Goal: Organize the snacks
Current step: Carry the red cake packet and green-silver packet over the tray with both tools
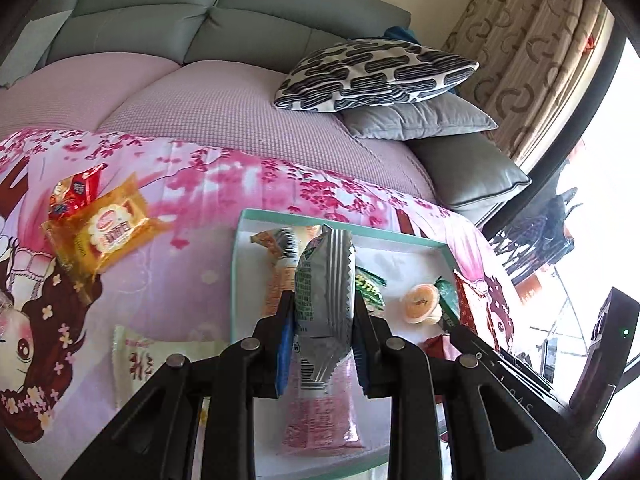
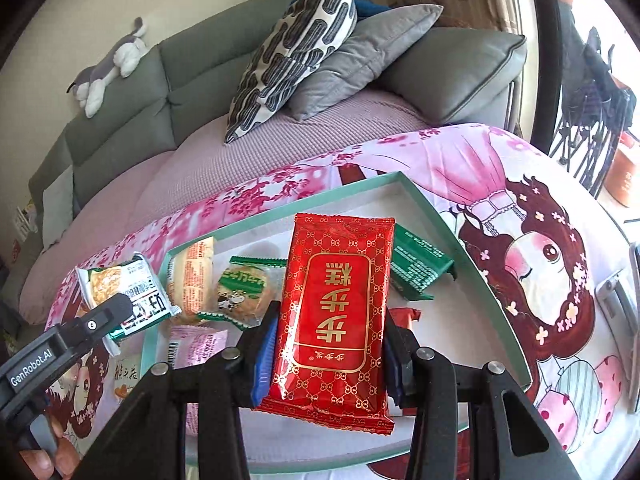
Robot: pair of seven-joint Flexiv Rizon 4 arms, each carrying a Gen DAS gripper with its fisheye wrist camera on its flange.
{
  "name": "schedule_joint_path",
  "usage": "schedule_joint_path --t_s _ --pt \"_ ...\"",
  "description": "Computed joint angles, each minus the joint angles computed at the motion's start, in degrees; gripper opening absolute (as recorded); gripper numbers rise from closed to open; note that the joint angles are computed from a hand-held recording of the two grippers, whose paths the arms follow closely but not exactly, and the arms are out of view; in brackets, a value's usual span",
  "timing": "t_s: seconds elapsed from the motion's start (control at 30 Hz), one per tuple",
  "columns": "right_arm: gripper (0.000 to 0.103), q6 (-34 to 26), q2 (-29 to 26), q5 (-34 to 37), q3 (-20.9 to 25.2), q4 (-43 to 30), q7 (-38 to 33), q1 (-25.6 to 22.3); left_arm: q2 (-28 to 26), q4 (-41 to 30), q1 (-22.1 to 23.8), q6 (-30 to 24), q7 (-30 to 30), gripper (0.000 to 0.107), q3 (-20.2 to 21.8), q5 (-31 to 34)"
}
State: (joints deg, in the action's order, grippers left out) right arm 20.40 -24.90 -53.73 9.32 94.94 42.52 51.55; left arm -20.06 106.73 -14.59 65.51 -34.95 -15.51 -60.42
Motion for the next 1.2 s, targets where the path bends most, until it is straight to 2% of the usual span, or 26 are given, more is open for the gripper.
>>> schedule_joint_path --t_s 0.17,0.37,0.5,0.8,1.03,1.2 --pt "0.047 0.8 1.2 0.2 0.5 2.2 1.4 -0.7 -1.0 -1.2 -1.3 0.8 1.5 0.027 -1.2 0.6" --pt "0.047 1.9 1.3 0.0 0.7 3.0 2.1 -1.2 -2.2 -1.9 -1.9 0.0 -0.5 0.027 -1.4 3.7" --pt "0.047 2.4 1.0 0.2 0.7 2.8 1.7 -1.4 -3.1 -2.3 -1.9 -0.7 -2.4 0.027 -1.5 6.2" --pt "0.047 4.3 -0.4 1.3 0.2 1.8 -0.6 -1.8 -3.8 -2.3 -1.5 -1.3 -2.9 0.027 -2.4 7.2" --pt "0.049 2.9 -1.1 3.0 -0.1 0.5 -3.3 -1.3 -3.9 -2.6 -1.7 -1.4 -5.1 0.028 -1.7 10.4" --pt "0.056 2.8 -1.3 3.5 -0.3 0.0 -4.7 -1.2 -4.5 -3.2 -1.7 -1.4 -9.2 0.043 -0.8 14.2"
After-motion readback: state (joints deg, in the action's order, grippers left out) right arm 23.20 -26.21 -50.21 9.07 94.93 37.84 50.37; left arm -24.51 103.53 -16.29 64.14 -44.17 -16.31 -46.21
